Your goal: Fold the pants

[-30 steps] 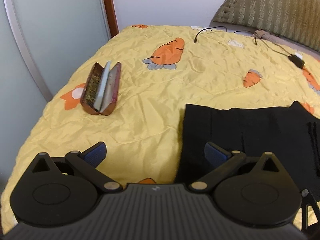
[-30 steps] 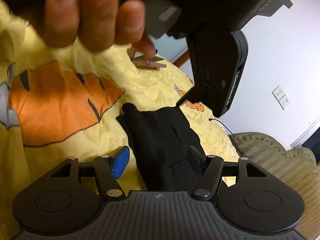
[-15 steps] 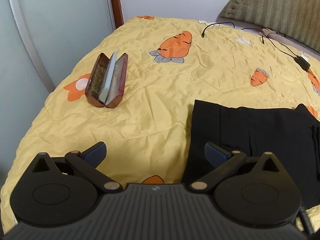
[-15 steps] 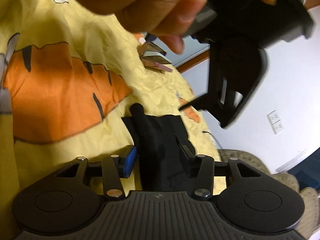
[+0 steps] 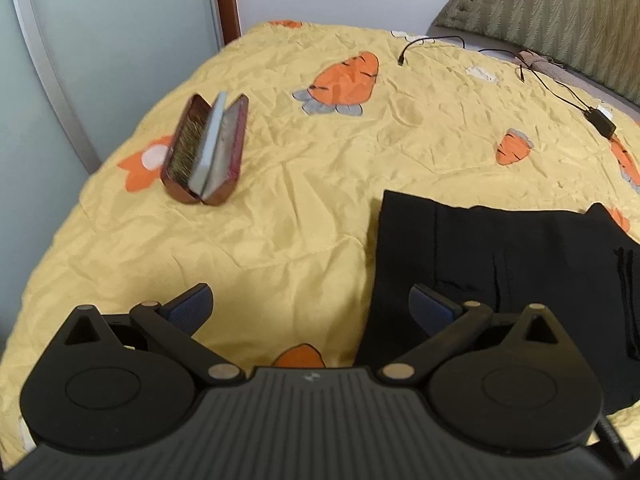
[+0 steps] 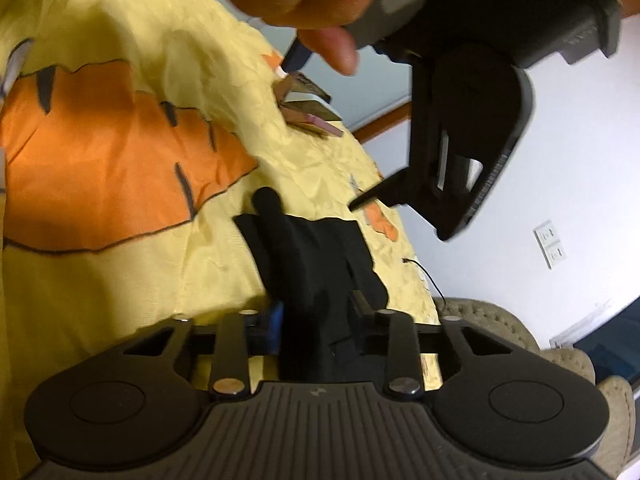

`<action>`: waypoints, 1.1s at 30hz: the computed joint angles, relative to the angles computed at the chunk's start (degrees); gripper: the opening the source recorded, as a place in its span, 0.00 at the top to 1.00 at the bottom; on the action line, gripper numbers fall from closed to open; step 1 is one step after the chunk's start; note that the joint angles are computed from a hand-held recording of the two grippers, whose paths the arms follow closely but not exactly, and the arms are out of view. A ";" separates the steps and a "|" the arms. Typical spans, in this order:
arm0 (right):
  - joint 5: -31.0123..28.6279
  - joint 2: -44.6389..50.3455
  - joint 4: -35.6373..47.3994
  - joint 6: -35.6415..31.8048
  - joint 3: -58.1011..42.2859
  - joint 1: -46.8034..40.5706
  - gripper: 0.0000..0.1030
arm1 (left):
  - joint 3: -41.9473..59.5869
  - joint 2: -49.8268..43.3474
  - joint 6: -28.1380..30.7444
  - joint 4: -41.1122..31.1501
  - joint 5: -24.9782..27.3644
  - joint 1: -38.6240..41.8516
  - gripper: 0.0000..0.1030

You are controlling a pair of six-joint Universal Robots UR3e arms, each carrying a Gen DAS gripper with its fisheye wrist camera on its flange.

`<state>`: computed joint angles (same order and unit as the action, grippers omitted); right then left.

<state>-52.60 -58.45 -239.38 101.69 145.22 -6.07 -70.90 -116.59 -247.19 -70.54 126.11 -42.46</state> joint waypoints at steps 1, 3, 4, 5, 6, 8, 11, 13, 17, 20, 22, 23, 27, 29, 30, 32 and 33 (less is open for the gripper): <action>0.20 0.13 0.48 -0.07 -0.32 0.14 0.90 | -0.52 0.28 -0.01 0.67 -0.66 0.16 0.00; 1.57 -0.98 2.48 0.62 0.09 -0.84 0.92 | -3.52 2.00 0.47 4.22 -2.73 0.82 0.00; 2.69 -2.81 5.11 1.81 0.41 -1.71 0.93 | -5.22 3.00 0.66 6.37 -4.17 1.30 0.00; 3.95 -6.17 10.68 4.06 0.27 -2.63 0.93 | -7.23 4.14 0.87 8.85 -5.96 1.92 0.00; 5.33 -10.01 17.82 7.03 -0.59 -3.62 0.93 | -9.85 5.57 1.01 12.02 -8.25 2.78 0.00; 7.69 -15.31 28.68 11.67 -2.58 -5.35 0.93 | -13.73 7.71 0.23 16.26 -11.95 4.28 0.00; 11.57 -20.75 38.58 13.31 -3.62 -8.54 0.93 | -20.58 10.71 -1.64 23.71 -17.44 6.84 0.00; 13.09 -23.17 44.38 13.78 -4.79 -9.73 0.93 | -27.07 12.78 -4.01 32.24 -22.24 9.04 0.00; 15.12 -25.92 50.70 13.44 -5.76 -11.59 0.93 | -37.57 12.37 -9.39 52.14 -32.12 13.46 0.00; 16.51 -28.10 55.38 13.16 -6.35 -12.95 0.93 | -40.18 8.85 -12.80 63.03 -35.41 15.13 0.00; 16.81 -28.14 56.46 13.19 -7.02 -13.29 0.93 | -40.85 6.71 -14.94 68.28 -36.91 16.06 0.00; 16.67 -27.77 56.24 13.71 -7.57 -13.01 0.93 | -41.11 5.43 -15.99 71.22 -37.78 16.53 0.00; 17.26 -27.87 56.76 14.12 -8.02 -13.73 0.93 | -40.05 1.72 -18.79 76.73 -40.77 18.03 0.18; 17.49 -28.23 57.57 13.91 -7.97 -14.04 0.93 | -38.20 0.62 -18.25 75.50 -41.74 18.33 0.39; 17.47 -28.07 57.24 14.02 -7.87 -14.09 0.93 | -37.31 0.29 -17.94 74.58 -41.98 18.34 0.60; 17.29 -28.23 57.25 14.06 -7.47 -14.08 0.93 | -36.33 -0.31 -17.88 74.45 -42.20 18.28 0.76; 17.36 -28.21 57.21 13.95 -7.22 -14.14 0.93 | -35.75 -0.07 -17.89 73.13 -41.60 18.05 0.78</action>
